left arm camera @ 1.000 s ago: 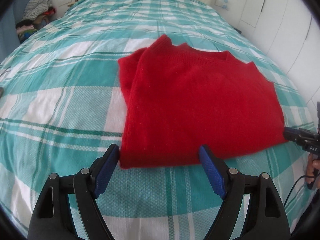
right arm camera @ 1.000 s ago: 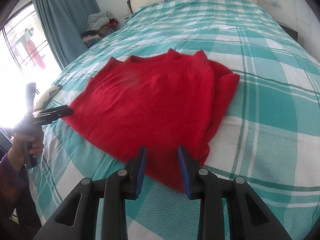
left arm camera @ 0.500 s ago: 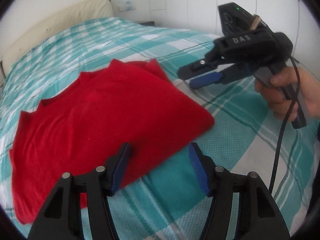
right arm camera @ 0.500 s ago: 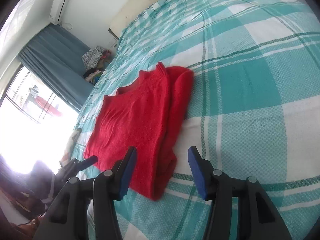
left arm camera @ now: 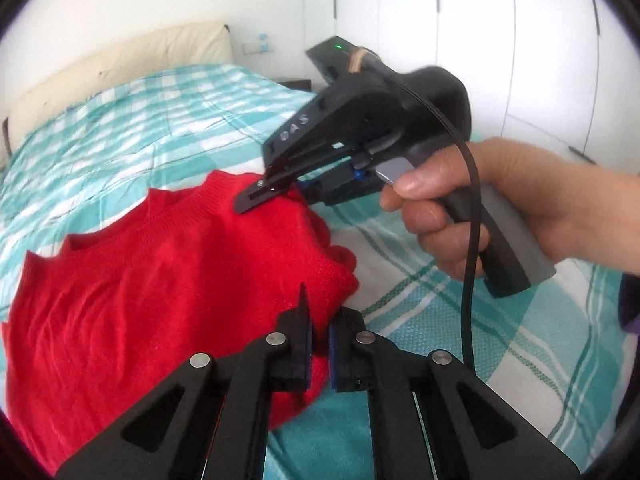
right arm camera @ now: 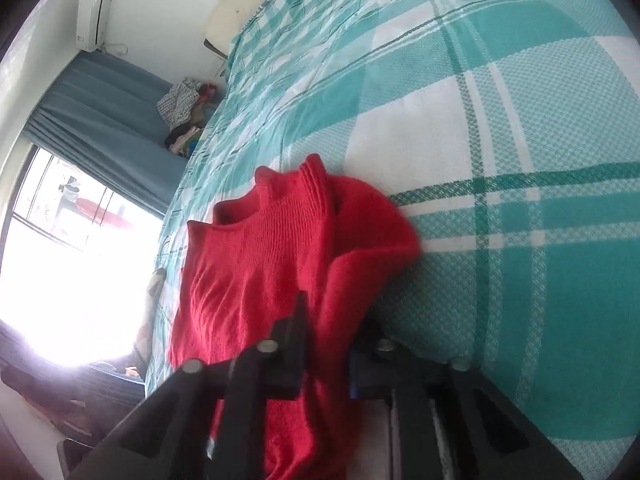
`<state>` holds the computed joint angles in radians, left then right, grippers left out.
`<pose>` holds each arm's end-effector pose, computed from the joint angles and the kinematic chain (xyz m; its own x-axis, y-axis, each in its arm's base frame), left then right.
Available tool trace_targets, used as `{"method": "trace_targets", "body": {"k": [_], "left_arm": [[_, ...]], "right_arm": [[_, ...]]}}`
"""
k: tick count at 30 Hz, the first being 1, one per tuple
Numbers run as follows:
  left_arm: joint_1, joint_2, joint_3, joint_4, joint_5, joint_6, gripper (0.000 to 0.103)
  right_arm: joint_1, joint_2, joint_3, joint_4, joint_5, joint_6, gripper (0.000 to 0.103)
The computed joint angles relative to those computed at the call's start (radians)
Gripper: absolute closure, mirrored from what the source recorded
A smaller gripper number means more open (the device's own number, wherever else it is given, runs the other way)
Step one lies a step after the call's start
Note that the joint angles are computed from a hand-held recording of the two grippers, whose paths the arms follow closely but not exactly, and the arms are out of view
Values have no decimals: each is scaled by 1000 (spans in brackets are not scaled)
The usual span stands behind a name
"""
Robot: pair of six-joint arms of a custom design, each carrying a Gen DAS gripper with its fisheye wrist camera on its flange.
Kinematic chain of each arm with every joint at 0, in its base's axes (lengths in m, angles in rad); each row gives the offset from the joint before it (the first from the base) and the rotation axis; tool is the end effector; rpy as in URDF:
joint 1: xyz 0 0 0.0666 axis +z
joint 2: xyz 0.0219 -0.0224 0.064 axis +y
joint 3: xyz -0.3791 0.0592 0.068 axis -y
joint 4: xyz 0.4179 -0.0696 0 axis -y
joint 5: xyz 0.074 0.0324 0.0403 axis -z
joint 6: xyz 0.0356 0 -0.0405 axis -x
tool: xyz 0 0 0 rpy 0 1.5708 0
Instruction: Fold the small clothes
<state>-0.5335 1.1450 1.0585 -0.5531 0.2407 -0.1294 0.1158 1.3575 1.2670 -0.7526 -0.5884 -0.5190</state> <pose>0.3662 -0.2266 0.4029 -0.4247 0.3964 -0.8140 0.7194 0.6936 -0.0376 0.4875 0.0762 0.4002 -0.8736 0.3138 -0.3720 -0.0340 0.7232 0.6898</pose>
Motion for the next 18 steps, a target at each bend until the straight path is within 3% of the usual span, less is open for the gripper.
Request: {"method": "trace_targets", "body": {"k": [4, 6, 12, 14, 16, 17, 18], "left_arm": [[157, -94, -33, 5, 137, 159, 99], [241, -131, -46, -10, 181, 208, 99], [497, -151, -63, -80, 252, 279, 99], [549, -122, -63, -96, 251, 285, 99], [574, -69, -38, -160, 221, 263, 93], [578, -34, -16, -198, 185, 265, 88], [591, -20, -11, -224, 175, 274, 72]], "right_arm": [[68, -9, 69, 27, 37, -42, 89], [129, 31, 153, 2, 60, -30, 89], [322, 262, 455, -97, 147, -7, 89], [373, 343, 537, -126, 181, 8, 89], [414, 419, 610, -154, 212, 29, 89], [426, 453, 640, -167, 208, 29, 82], [435, 483, 662, -170, 199, 1, 79]]}}
